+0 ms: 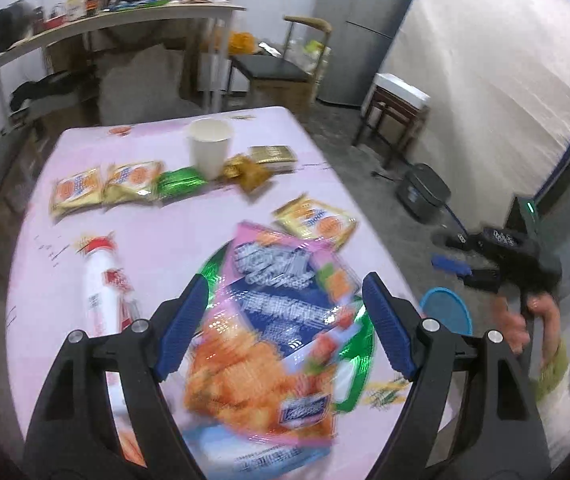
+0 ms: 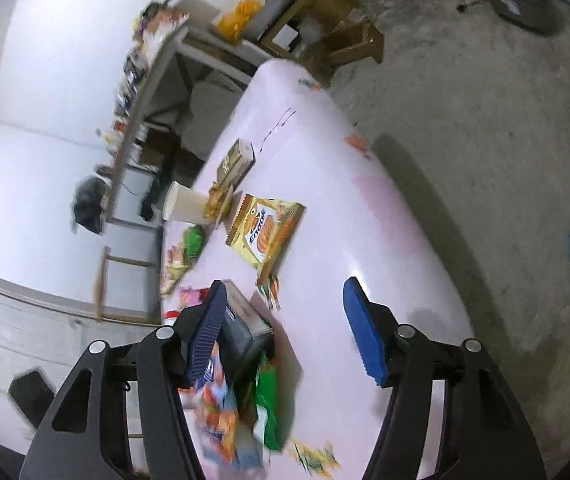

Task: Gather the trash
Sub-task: 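Move both tools back over the table snacks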

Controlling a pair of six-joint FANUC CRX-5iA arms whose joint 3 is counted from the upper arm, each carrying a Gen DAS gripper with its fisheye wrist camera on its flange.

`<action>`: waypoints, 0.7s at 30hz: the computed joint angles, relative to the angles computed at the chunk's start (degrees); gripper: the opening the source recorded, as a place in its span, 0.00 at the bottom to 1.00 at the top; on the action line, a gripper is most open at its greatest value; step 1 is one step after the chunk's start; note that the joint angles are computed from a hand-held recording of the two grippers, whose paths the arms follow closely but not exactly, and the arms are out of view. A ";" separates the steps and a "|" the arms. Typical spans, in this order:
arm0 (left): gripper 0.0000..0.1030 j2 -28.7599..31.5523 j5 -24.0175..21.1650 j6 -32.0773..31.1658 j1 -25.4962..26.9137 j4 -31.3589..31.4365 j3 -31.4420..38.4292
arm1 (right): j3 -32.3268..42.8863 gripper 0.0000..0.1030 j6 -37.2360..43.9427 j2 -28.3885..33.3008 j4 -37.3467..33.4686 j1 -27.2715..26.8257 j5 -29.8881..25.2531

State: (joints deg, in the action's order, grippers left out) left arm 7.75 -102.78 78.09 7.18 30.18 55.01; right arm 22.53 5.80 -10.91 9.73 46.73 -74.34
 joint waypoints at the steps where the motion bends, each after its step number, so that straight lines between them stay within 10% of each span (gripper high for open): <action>1: 0.73 -1.69 1.22 -1.21 1.18 0.02 -2.64 | 3.10 0.55 1.21 2.75 -0.76 -0.85 -1.83; 10: 0.73 -15.57 13.92 -10.61 11.27 -1.11 -24.08 | 19.03 0.45 1.93 17.89 -2.74 -5.26 -14.49; 21: 0.73 -20.42 14.37 -12.50 21.20 5.24 -34.38 | 28.67 0.24 6.70 26.57 2.02 -3.22 -22.72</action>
State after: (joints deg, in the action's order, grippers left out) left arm -12.67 -88.42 65.59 28.38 35.42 20.63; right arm 51.20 12.49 15.67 11.74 43.50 -97.06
